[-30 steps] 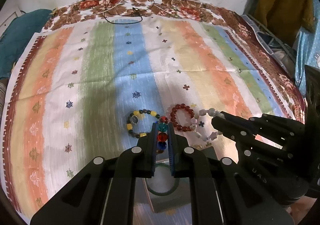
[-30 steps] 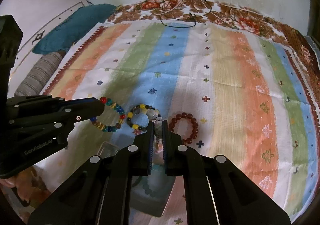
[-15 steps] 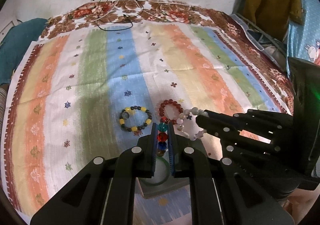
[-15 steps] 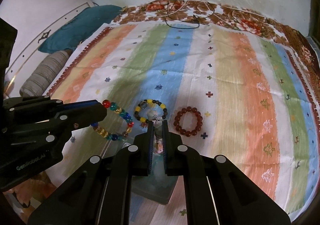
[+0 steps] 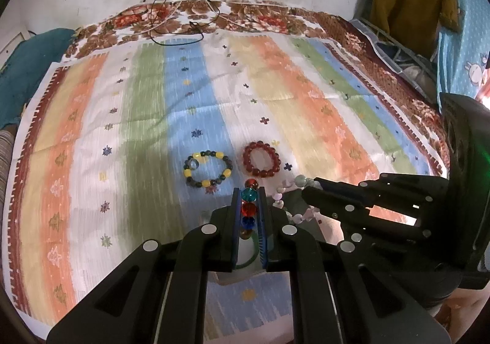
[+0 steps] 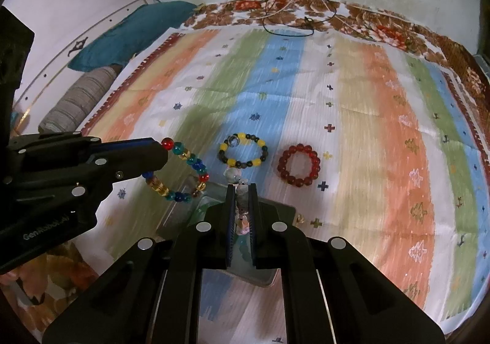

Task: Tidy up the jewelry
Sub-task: 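Lift and carry the multicolour bracelet with the left tool while the right carries the pink-white one to the tin, then open the left tool over the tin while the right tool releases its bracelet inside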

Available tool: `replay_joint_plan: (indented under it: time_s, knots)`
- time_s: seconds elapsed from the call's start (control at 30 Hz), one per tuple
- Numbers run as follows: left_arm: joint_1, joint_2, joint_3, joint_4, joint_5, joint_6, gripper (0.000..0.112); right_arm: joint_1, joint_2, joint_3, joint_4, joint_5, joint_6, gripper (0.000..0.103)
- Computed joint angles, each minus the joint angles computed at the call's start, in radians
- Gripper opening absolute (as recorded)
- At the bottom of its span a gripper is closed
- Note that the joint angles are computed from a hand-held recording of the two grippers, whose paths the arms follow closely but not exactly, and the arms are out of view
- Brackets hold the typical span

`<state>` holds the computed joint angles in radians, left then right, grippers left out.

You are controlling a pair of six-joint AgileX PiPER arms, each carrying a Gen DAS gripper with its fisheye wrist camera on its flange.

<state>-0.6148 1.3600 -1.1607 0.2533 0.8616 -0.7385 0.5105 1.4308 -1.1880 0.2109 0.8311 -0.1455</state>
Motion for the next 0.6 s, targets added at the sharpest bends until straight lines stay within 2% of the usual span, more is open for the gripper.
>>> replay_joint_plan:
  time_s: [0.17, 0.23, 0.27, 0.3, 0.37, 0.6]
  knots:
    - [-0.005, 0.006, 0.007, -0.005, 0.017, -0.017, 0.011, -0.005, -0.003, 0.024, 0.032, 0.036, -0.034, 0.009]
    - [0.004, 0.006, 0.009, 0.015, 0.027, -0.047, 0.017, -0.003, 0.003, 0.026, 0.018, 0.047, -0.014, 0.011]
    - [0.01, 0.003, 0.011, 0.018, 0.027, -0.054, 0.017, -0.006, 0.003, 0.026, 0.018, 0.048, -0.013, 0.017]
    - [0.02, -0.001, 0.015, 0.02, 0.026, -0.061, 0.018, -0.01, 0.003, 0.022, 0.017, 0.048, -0.011, 0.029]
    - [0.046, -0.006, 0.023, 0.02, 0.021, -0.069, 0.022, -0.021, -0.005, 0.021, 0.009, 0.04, -0.001, 0.039]
    - [0.145, 0.052, 0.011, -0.046, 0.017, 0.006, 0.036, -0.077, 0.011, 0.003, 0.015, 0.053, -0.015, 0.046]
